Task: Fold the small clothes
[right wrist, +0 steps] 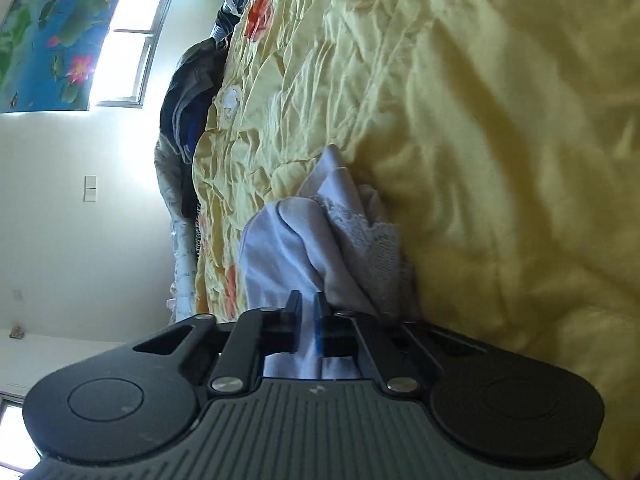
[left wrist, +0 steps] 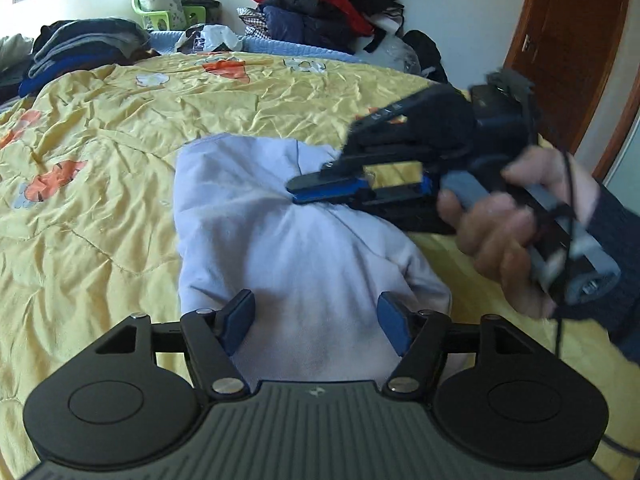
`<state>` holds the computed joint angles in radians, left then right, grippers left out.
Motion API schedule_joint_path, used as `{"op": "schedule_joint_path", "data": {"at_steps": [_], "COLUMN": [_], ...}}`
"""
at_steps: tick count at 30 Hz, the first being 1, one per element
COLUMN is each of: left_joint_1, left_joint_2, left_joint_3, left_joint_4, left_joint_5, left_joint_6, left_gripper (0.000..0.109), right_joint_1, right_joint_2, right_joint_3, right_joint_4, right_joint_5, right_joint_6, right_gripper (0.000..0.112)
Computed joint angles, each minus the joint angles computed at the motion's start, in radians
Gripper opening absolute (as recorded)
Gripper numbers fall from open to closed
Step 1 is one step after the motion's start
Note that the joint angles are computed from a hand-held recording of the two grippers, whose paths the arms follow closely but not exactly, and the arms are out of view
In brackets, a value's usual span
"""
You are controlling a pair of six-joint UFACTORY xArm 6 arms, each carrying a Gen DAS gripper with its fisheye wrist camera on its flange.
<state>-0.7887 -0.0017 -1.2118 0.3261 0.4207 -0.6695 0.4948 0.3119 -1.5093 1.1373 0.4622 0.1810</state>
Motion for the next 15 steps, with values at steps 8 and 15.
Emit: {"op": "schedule_joint_path", "data": {"at_steps": [8, 15], "left_joint_1": [-0.028, -0.044], "left_joint_2": [-0.066, -0.13], "left_joint_3": [0.053, 0.115], "left_joint_4": [-0.053, 0.175], "left_joint_5": [0.013, -0.011], "left_joint_6": [0.063, -0.126], "left_gripper": [0.068, 0.069], "right_joint_1": [0.075, 0.072], "right_joint_2": [-0.194, -0.28], "right_joint_3": [0.149, 0.298], "right_joint_4": [0.139, 0.144], "right_joint_5": [-0.023, -0.07], "right_joint_6": [-0.229, -0.14], "right_gripper": [0.077, 0.05]}}
